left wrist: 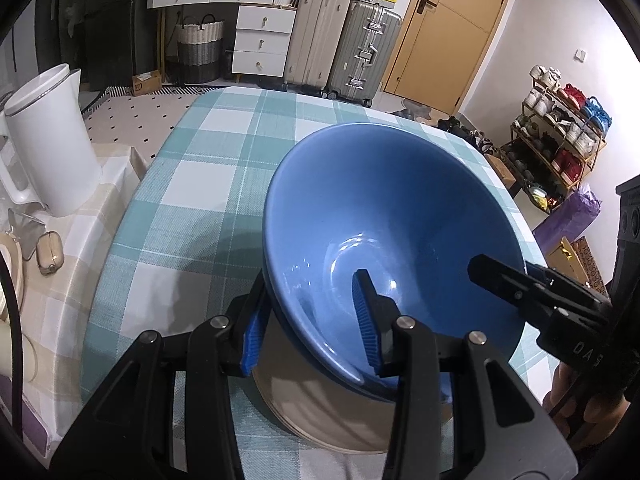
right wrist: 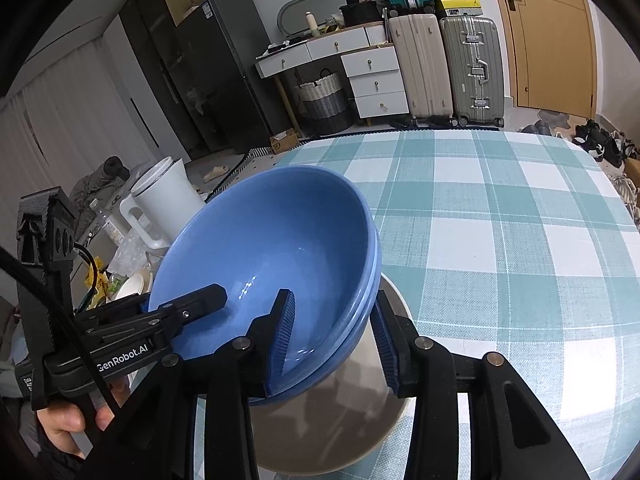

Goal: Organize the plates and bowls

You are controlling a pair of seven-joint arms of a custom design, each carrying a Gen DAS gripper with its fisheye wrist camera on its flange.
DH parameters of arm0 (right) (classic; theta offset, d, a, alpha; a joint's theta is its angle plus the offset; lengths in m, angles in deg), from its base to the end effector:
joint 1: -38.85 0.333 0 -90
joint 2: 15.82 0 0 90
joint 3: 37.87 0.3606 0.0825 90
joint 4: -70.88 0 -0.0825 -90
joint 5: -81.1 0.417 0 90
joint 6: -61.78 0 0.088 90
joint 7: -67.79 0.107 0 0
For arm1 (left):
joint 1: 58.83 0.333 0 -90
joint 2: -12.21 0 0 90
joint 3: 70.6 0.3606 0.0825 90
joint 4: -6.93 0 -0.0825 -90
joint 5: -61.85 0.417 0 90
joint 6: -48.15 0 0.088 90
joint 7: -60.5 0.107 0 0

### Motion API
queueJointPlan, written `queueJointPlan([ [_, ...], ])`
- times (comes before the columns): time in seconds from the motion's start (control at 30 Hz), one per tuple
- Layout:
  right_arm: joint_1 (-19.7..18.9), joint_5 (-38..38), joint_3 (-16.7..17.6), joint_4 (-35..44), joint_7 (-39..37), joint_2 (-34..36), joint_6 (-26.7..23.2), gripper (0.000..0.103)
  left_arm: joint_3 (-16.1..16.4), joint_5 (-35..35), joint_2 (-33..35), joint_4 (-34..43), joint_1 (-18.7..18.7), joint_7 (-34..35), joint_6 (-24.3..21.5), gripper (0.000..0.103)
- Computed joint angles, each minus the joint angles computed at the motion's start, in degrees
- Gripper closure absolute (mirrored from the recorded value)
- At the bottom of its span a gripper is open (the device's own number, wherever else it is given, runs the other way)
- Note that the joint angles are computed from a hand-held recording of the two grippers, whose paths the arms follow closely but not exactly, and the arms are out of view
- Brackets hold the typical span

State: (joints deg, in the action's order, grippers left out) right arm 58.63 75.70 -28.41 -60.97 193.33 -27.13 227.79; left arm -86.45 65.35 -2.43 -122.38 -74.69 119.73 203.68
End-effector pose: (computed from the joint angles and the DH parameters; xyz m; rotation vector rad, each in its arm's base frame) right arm 0.4744 0.2779 0.5477 -1.6620 1.6916 -0.3250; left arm 0.4527 -0.2965 0.5745 -1.8425 1.9953 -0.9279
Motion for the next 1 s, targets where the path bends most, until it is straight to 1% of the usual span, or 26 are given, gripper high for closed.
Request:
queueJointPlan([
  [0.03,-0.7,-1.2,0.5,-0.2,1.1,-0.2,0.1,0.053,-0.4,0.9,-0.1,0.0,0.4,-0.7,0.0,0.064],
  [0.07,-0.8,-1.4,0.5,-0.4,1.3,-0.3,0.4,0.051,-0.7,1.9,-0.3,-0.3,0.8,-1.3,0.3,0.06],
  [0.1,-0.4,-0.6,0.0,-0.6,0.7,-0.4,0.6,0.051,-0.8,2.5,-0.5,-0.4,1.0,-1.7,0.3,0.058],
  [0.13,0.2,0.7,-0.7,-0.9,-0.1,-0.6,0.8,0.048,-0.7,2.6,-0.7,-0.5,1.1,-1.9,0.5,0.057],
  [0.17,0.5,1.6,-1.1,-1.1,-0.8,-0.7,1.0,0.04,-0.7,2.9,-1.0,-0.8,1.1,-2.0,0.8,0.054],
  [0.2,0.7,2.2,-1.3,-1.4,-1.3,-1.0,1.3,0.035,-0.7,3.4,-1.5,-1.3,1.3,-2.0,1.5,0.048],
  [0.23,1.1,3.2,-1.7,-1.8,-2.3,-1.3,1.9,0.027,-1.3,5.0,-2.3,-1.9,2.0,-2.6,2.4,0.044],
  [0.27,1.8,4.6,-2.3,-2.3,-3.7,-1.8,2.7,0.02,-1.6,6.0,-2.9,-2.4,2.4,-3.0,3.1,0.038],
  [0.3,2.0,5.1,-2.4,-2.6,-4.5,-2.1,3.2,0.017,-1.7,6.9,-3.9,-3.2,2.8,-3.2,4.2,0.032],
  [0.33,1.7,5.0,-2.1,-3.0,-4.9,-2.6,3.7,0.009,-1.6,7.3,-4.8,-4.1,2.8,-3.0,5.6,0.026],
  [0.37,1.3,4.6,-1.6,-3.3,-5.0,-3.1,4.3,0.003,-1.0,6.7,-5.7,-4.8,2.3,-2.2,6.2,0.017],
  [0.43,0.1,2.7,-0.5,-4.3,-5.5,-4.3,5.6,0.001,-0.8,6.6,-7.6,-6.3,2.5,-1.5,8.2,0.008],
  [0.47,-0.2,1.9,0.0,-4.8,-5.8,-4.9,5.9,0.001,-1.1,6.9,-8.4,-6.9,3.0,-1.5,8.7,0.001],
  [0.5,-1.0,0.5,0.8,-5.5,-6.1,-5.8,6.5,0.001,-1.7,7.7,-9.9,-8.1,4.0,-1.8,10.2,0.001],
  [0.53,-2.2,-0.9,1.8,-6.2,-5.8,-6.7,7.3,0.001,-1.6,7.8,-10.8,-9.0,4.2,-1.5,11.3,0.001],
  [0.57,-3.5,-2.4,3.0,-7.0,-5.3,-7.5,8.2,0.001,-0.8,7.0,-11.8,-9.9,3.3,-0.5,12.0,0.001],
  [0.6,-5.1,-3.9,4.4,-8.0,-4.6,-8.6,9.4,0.0,0.9,5.6,-12.6,-11.1,1.5,1.3,13.5,0.001],
  [0.67,-6.8,-5.3,5.9,-9.9,-4.0,-10.3,11.3,0.0,2.1,3.9,-14.2,-13.2,0.3,3.5,15.7,0.001],
  [0.77,-9.6,-6.4,8.1,-13.2,-3.4,-12.9,14.6,0.0,0.3,4.6,-17.1,-17.0,2.6,5.3,19.7,0.001],
  [0.8,-9.7,-6.1,8.2,-14.4,-3.5,-13.6,15.9,0.0,-0.2,4.7,-17.7,-17.8,3.0,5.8,20.3,0.001],
  [0.9,-9.7,-4.8,8.3,-17.0,-4.7,-14.7,19.0,0.0,0.1,4.6,-19.2,-20.5,2.2,8.6,22.7,0.001],
  [0.97,-11.4,-3.9,10.2,-18.5,-5.3,-15.5,21.0,0.0,1.1,3.9,-19.7,-22.2,1.0,9.9,25.1,0.001],
  [1.0,-12.0,-3.5,10.8,-19.1,-5.8,-15.6,22.1,0.0,1.1,3.4,-20.0,-22.8,1.0,10.1,25.9,0.001],
])
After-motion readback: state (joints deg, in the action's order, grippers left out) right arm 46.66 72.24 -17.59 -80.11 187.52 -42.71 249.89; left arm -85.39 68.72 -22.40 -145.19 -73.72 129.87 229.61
